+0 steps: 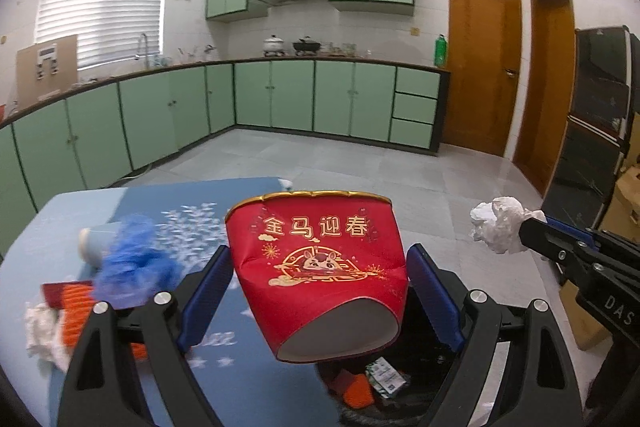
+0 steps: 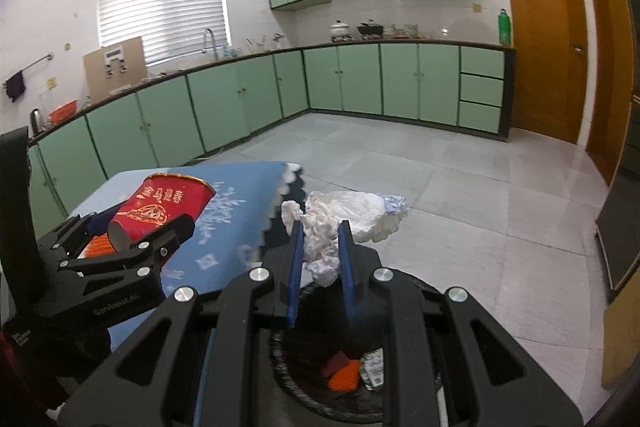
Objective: Collect trash
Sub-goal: 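Carry the red cup and tissue over the black bin and open both grippers, then move both grippers back over the table toward the remaining trash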
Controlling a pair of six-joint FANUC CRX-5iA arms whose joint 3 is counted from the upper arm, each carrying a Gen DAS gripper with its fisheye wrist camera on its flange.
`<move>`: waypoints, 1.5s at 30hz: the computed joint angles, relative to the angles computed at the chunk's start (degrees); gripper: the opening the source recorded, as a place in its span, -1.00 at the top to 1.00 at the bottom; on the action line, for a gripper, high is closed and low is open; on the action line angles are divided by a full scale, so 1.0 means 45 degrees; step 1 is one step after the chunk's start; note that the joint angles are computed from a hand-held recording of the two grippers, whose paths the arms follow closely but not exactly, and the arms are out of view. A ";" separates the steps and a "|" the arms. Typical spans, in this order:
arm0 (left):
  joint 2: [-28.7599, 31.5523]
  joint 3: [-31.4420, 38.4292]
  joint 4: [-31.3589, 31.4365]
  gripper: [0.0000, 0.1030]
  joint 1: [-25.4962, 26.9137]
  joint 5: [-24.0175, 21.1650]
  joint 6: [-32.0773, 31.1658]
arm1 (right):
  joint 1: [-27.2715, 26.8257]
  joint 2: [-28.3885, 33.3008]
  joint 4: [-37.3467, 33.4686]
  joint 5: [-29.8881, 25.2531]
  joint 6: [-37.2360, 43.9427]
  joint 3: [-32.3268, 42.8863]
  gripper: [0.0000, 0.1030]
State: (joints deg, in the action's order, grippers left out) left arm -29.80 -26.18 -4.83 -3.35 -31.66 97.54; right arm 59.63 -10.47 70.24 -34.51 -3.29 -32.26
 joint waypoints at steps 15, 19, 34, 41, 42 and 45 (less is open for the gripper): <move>0.2516 0.0997 -0.0506 -0.68 -0.1060 0.0693 0.0519 | -0.1472 0.0770 -0.0778 0.0768 0.0250 -0.0152 0.68; 0.2983 0.1166 -0.0372 -0.68 -0.1116 0.0791 0.0307 | -0.1884 0.1008 -0.0994 0.1040 0.0387 -0.0133 0.68; 0.3275 0.0636 0.2560 -0.84 -0.0552 0.1174 -0.2404 | -0.1842 0.0969 -0.0976 -0.0119 -0.0632 -0.0367 -0.60; 0.2269 0.0354 0.2814 -0.84 -0.0128 0.1110 -0.2499 | -0.1303 0.0441 -0.0408 -0.0748 -0.1315 -0.0556 -0.76; 0.2086 0.0340 0.2806 -0.84 -0.0026 0.1018 -0.2515 | -0.1196 0.0358 -0.0277 -0.0846 -0.1427 -0.0580 -0.77; 0.1272 0.0023 0.3015 -0.84 0.0466 0.0833 -0.2854 | -0.0921 0.0214 0.0146 -0.0916 -0.1728 -0.0547 -0.80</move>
